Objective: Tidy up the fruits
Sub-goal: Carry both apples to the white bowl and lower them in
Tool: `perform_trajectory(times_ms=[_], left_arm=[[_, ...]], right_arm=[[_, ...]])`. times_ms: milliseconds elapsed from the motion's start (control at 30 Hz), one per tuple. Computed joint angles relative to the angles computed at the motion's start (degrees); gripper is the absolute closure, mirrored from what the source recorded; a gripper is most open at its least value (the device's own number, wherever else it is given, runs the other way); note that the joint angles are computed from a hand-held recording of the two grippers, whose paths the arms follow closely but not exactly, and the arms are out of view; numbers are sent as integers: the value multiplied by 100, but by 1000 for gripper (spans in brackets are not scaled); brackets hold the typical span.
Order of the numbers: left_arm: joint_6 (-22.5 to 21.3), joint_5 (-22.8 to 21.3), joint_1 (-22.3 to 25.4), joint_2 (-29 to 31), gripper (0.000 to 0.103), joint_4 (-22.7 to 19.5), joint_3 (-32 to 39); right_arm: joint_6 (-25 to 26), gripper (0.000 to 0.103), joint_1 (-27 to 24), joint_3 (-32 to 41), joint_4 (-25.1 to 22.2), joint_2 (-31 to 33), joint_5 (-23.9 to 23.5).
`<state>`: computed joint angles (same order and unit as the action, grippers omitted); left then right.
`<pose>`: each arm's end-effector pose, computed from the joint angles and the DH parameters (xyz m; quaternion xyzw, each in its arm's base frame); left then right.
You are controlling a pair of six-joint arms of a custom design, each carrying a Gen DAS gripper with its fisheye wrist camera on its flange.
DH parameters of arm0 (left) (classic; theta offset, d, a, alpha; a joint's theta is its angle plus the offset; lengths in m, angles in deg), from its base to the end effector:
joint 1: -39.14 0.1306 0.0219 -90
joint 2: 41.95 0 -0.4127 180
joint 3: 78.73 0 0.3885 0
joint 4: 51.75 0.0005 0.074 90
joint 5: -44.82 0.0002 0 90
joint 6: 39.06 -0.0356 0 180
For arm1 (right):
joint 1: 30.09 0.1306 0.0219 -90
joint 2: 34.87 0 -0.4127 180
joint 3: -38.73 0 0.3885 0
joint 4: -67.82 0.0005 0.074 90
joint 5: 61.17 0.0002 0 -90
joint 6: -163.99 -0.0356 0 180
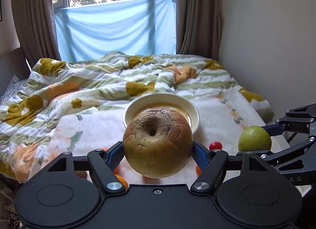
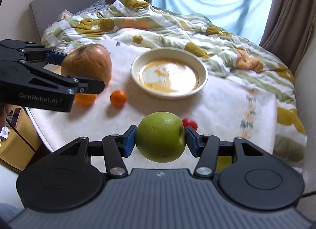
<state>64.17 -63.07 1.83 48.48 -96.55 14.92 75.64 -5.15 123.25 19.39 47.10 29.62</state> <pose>0.3988 -0.2908 0.4934 0.1256 0.8944 -0.0447 0.4269 0.3890 0.1798 0.4777 -0.2106 0.9025 0.0695 0.3691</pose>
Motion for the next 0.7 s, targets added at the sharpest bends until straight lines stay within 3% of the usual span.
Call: perform_trajectory(times_ms=[400,700], left_arm=[[-551,557,711,731,26,-190,1054],[-1002,1299,1122,1942,26,-623,2312]], right_arm=[[-10,35,-366,1539,-367,1011,-231],[31,35,-591,2644,-488,2070,-256]])
